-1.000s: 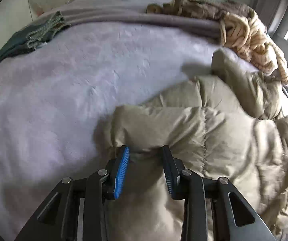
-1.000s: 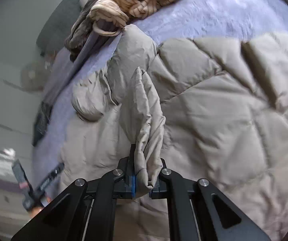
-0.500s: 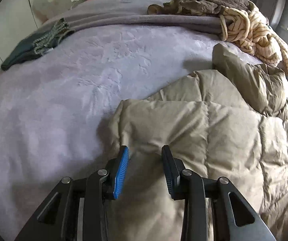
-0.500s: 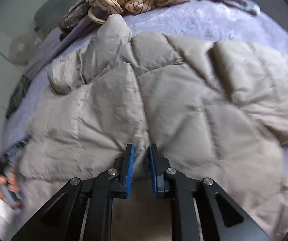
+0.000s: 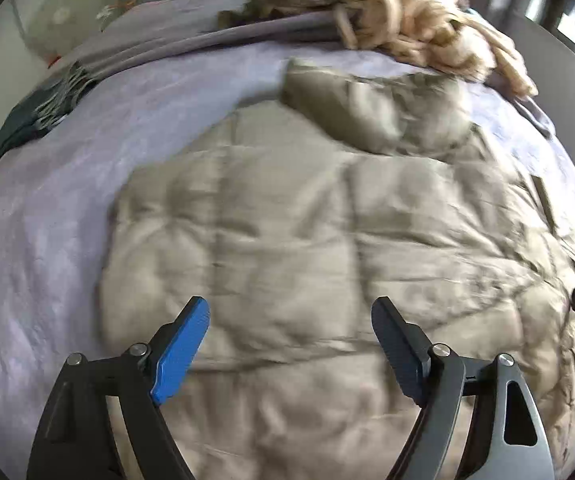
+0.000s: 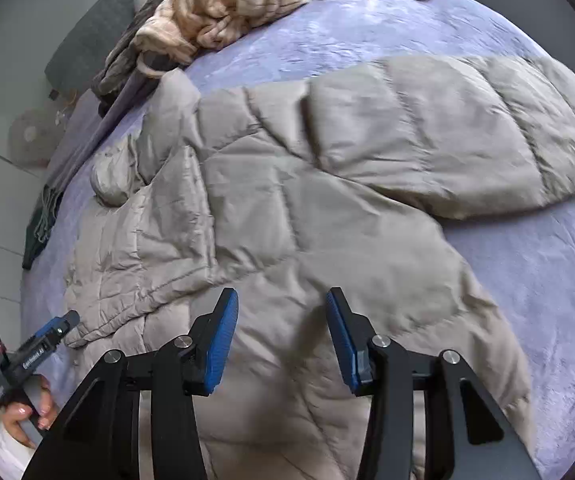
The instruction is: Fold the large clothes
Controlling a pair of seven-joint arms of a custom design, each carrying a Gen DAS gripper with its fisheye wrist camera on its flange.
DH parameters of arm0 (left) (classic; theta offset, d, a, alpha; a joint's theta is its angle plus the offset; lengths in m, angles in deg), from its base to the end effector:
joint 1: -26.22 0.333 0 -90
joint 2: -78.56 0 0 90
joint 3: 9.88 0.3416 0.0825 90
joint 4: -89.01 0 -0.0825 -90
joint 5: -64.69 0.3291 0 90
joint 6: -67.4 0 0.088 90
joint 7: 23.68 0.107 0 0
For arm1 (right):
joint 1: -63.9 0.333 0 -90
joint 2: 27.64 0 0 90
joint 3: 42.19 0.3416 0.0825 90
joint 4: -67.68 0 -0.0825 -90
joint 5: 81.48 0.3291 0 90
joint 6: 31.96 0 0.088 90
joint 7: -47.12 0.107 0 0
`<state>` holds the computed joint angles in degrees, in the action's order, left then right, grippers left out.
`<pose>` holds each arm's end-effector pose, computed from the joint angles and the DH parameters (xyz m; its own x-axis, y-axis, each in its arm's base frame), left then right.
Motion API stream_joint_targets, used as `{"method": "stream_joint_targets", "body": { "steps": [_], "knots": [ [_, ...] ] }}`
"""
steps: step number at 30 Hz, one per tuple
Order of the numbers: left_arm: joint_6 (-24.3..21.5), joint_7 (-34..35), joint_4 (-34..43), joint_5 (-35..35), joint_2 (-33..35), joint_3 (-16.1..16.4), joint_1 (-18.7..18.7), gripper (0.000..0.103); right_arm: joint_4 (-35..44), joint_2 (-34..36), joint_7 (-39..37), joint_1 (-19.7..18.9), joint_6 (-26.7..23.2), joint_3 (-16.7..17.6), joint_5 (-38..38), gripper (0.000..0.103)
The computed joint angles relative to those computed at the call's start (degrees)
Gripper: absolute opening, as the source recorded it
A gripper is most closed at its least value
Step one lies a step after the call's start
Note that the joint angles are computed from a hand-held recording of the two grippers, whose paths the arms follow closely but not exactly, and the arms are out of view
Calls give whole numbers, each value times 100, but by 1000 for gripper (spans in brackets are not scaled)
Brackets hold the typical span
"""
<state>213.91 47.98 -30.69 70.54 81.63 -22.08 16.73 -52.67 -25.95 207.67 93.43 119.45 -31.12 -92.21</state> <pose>0.5070 -0.2011 0.4990 -0.1401 -0.9886 0.0554 -0.9086 0.1061 -0.4041 0.4107 0.3569 0.5172 -0.2813 -0.8719 -0.4008 -0.8574 0.4159 -0.3031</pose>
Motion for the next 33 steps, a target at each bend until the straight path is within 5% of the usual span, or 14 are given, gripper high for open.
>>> {"method": "stream_joint_targets", "body": {
  "steps": [2,7,9,10,19,26,29,33],
  "knots": [
    [-180,-139,158,20,93,-90,-108,84,-256,-196,-73,-46,75,-36,151,59],
    [-580,-446,600,102,369,-272,-361,84,-1027,-838,-136,-128,261,-222,449,62],
    [-671,-584,770,193,476,-340,-478,85,-1317,-1059,-126,-156,409,-325,562,76],
    [-717,-641,840,255,522,-361,-525,100,-1534,-1223,-70,-193,538,-380,583,80],
    [-1233,-1191,1653,842,988,-513,-1009,103,-2691,-2106,148,-413,1105,-934,791,87],
    [-1628,-1295,2142,732,1372,-633,-1187,103,-3567,-2418,843,-876,2418,-1186,572,88],
    [-1679,-1294,2277,708,1479,-674,-1261,103,-3707,-2488,1084,-1129,2542,-1239,294,88],
    [-1689,-1417,2396,820,1554,-675,-1399,103,-3914,-2397,730,-315,3117,-2419,484,88]
  ]
}}
